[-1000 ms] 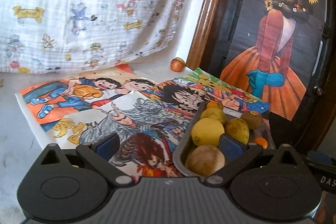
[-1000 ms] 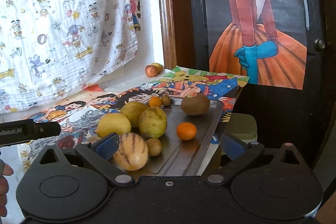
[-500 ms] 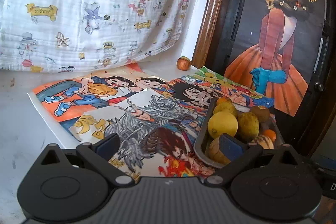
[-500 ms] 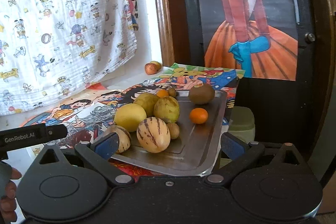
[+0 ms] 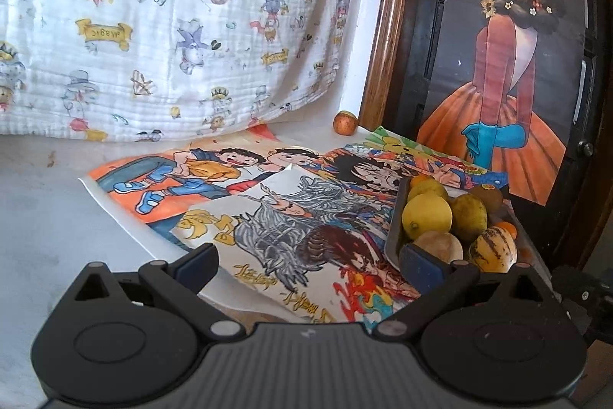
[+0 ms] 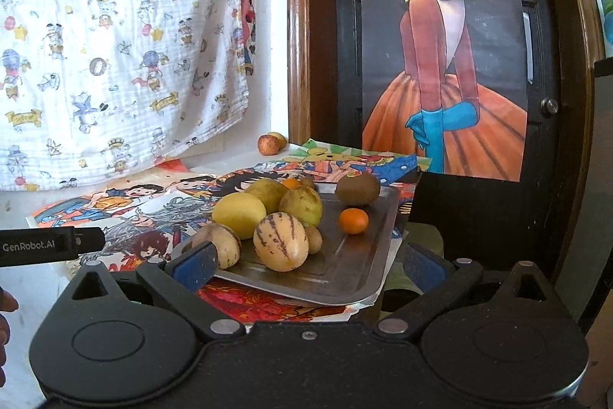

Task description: Organize fruits

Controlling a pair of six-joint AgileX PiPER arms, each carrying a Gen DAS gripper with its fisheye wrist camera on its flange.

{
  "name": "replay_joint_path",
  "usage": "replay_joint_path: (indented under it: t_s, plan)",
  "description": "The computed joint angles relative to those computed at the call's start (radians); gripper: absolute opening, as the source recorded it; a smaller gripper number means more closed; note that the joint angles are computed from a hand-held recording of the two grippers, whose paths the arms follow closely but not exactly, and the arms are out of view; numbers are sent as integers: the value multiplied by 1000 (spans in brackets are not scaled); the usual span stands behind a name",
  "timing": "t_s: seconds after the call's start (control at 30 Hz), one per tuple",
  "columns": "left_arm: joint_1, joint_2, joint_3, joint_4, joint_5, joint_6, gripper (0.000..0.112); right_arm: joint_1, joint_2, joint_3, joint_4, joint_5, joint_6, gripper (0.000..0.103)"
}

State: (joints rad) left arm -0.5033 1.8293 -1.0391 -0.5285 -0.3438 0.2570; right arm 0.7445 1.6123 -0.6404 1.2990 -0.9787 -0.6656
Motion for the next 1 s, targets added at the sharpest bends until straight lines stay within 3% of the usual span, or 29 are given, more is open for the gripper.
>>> replay_joint_path:
  t_s: [0.37, 0.67, 1.0]
  plan:
    - [14, -38, 101, 155, -71, -96, 103, 69, 16, 17, -3, -34, -9, 102]
    - [17, -80, 170, 187, -124, -93, 103, 121, -7, 55, 23, -50, 16, 102]
    - [21, -93, 196, 265, -128, -125, 103, 134, -17, 90, 16, -69, 85, 102]
